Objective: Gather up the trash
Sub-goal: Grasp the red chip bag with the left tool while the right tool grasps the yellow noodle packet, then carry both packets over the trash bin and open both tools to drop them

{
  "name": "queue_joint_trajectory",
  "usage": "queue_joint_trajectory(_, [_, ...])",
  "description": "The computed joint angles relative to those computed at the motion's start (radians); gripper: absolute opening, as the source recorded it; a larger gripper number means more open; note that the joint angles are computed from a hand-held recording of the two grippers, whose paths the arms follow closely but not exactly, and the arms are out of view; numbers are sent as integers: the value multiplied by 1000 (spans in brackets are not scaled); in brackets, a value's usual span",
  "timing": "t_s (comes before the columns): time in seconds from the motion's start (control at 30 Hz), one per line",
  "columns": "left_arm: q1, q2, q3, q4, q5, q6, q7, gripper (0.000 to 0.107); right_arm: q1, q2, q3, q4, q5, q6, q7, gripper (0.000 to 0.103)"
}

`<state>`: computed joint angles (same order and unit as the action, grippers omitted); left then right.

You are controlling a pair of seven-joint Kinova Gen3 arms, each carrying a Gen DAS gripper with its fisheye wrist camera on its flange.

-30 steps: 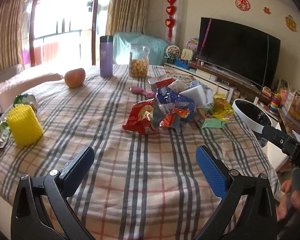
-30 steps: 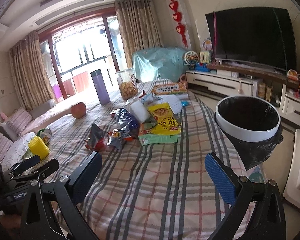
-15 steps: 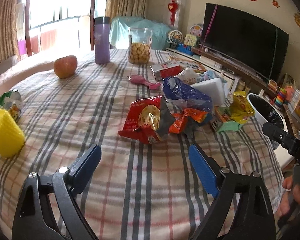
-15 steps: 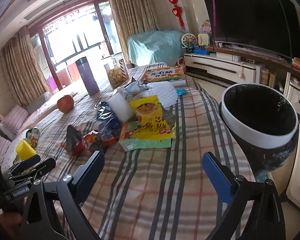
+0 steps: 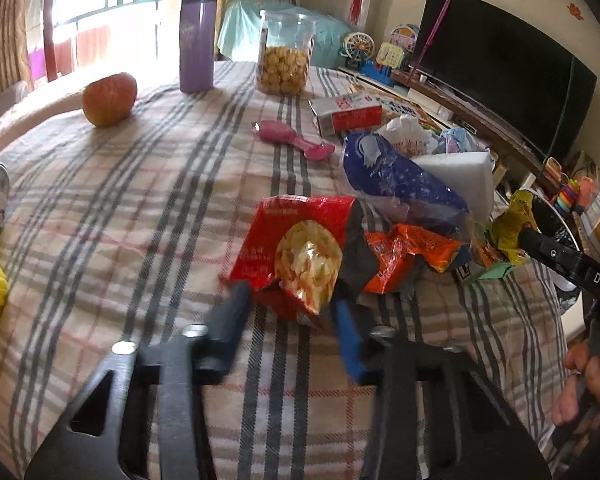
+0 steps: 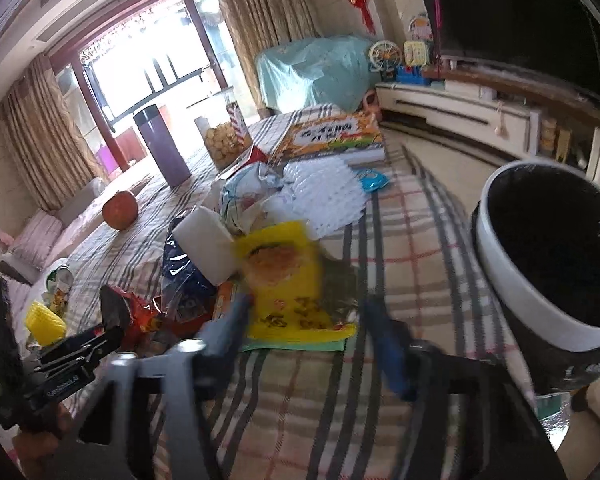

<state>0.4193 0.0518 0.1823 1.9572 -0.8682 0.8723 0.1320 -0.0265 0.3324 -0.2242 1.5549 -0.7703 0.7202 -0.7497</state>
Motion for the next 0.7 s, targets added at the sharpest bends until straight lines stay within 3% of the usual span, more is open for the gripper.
queue_joint_trajectory(0.03, [-1,-1,0,3,4,-7,-5,8,21,1,-19,6,-12,-1,15,52])
queue_joint_trajectory(0.07, [-3,-2,0,6,11,-15,-12,4,24,0,-24,11,-21,-5,26,48])
queue_joint_trajectory(0.1, [-1,-5,1,12,8,-23,-6,4,24,-6,-16,19,-43,-1,50,40])
queue_joint_trajectory(0.13, [3,-6,5,16,1,-22,6,3,35,-6,-18,20,-58,17,66,39])
queue_joint_trajectory(0.5, [72,-31,67,-3,-71,76,84,2,67,-49,20,62,-149,82,157,39])
queue_joint_trajectory(0.7, [96,-7,81,-51,-69,68,51,2,79,-62,58,79,-178,110,174,39])
